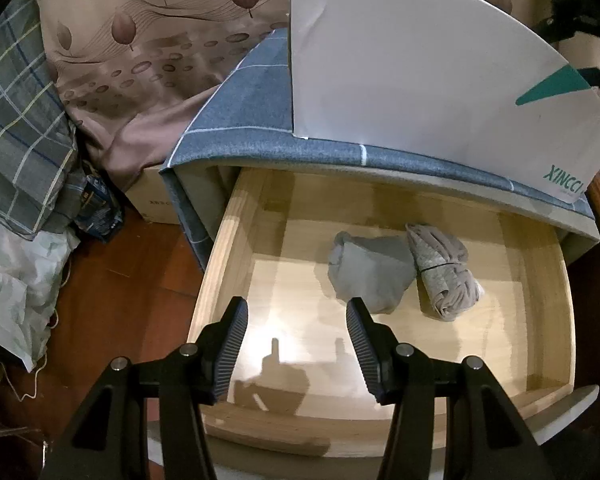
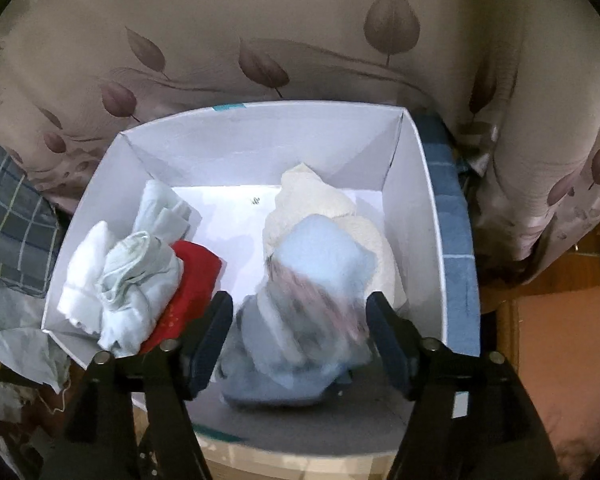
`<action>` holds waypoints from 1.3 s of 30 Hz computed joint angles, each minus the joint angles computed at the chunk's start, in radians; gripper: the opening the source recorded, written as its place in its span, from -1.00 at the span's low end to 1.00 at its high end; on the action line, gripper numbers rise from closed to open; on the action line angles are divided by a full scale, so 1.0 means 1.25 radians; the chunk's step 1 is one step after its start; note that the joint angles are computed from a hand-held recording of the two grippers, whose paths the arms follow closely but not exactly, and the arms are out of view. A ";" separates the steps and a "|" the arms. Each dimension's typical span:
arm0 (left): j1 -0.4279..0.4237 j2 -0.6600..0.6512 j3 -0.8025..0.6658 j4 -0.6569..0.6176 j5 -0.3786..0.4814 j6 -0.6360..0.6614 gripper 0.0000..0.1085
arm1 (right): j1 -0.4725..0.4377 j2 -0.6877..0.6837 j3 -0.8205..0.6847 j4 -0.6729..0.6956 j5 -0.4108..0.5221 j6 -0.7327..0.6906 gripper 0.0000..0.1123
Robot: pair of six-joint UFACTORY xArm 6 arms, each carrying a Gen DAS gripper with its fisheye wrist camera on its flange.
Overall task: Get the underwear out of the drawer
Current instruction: 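Return the right tool to the drawer above the grey patterned sock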
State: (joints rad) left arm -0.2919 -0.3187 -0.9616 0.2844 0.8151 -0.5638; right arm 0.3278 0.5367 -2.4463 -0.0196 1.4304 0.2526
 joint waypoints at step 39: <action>0.052 -0.043 0.012 -0.032 0.065 -0.002 -0.03 | 0.134 -0.355 0.877 -0.006 -0.409 -0.274 0.16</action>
